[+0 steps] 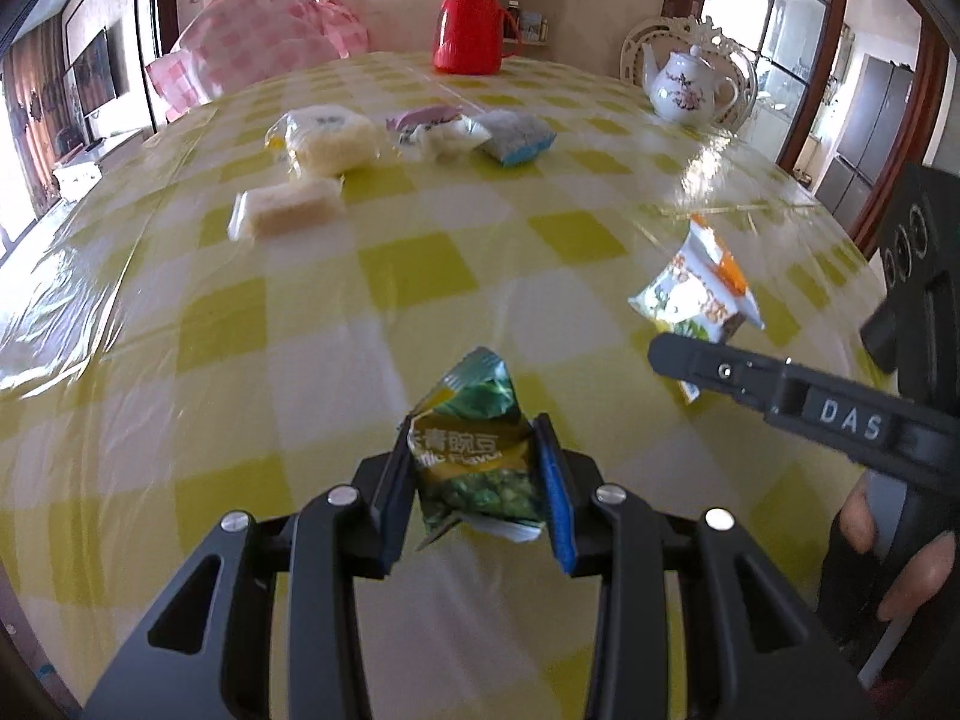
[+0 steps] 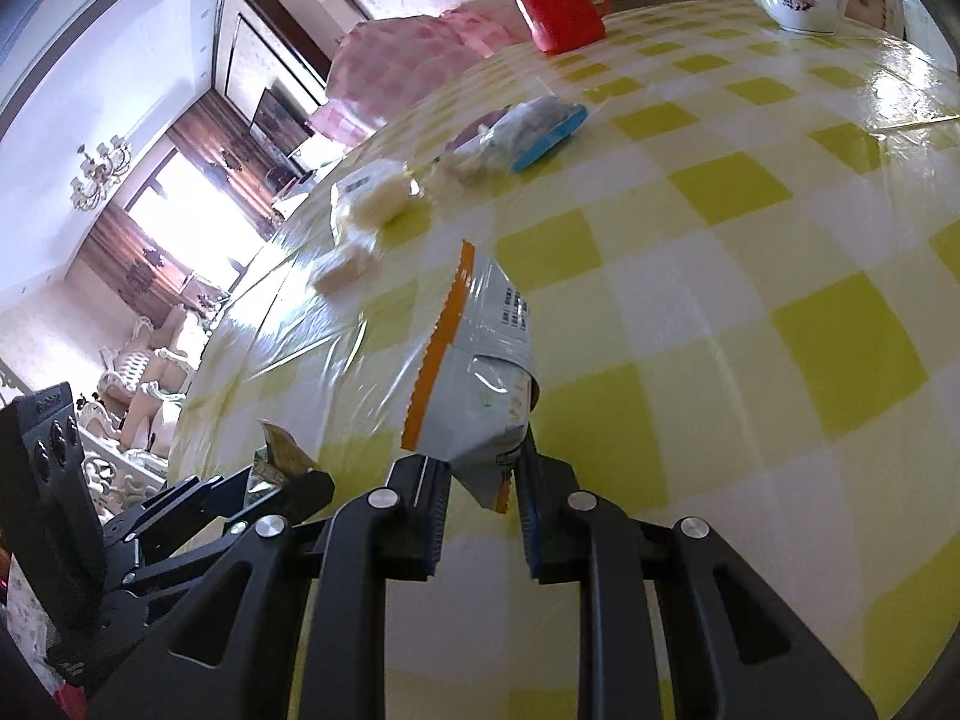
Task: Organize snacks
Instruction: 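Lift the green pea bag and white-orange chip bag off the table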
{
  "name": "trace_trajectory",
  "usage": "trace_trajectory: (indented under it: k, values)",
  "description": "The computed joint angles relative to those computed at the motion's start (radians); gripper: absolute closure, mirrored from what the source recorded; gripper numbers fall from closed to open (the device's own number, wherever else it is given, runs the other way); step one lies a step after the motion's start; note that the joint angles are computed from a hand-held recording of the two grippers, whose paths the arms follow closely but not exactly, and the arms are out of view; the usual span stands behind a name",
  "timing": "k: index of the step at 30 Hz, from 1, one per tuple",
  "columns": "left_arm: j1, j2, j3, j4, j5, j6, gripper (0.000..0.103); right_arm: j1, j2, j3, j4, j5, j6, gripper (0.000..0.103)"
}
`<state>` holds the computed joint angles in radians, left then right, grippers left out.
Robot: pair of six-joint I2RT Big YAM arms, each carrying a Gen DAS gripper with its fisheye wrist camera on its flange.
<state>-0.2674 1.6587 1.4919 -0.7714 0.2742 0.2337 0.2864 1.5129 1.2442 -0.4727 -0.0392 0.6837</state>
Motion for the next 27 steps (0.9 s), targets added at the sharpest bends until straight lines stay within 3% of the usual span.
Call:
trace_trajectory:
  k: [21,27]
  values:
    - [0.155,-0.17,-0.179,-0.027,0.104,0.149,0.065,0.178,-0.022,-0.022,0.065,0.061,0.0,0.083]
    - [0.223,-0.216,-0.222,0.003,0.112,0.185,0.065,0.225,0.007,0.016,0.055,0.052,-0.021,0.083]
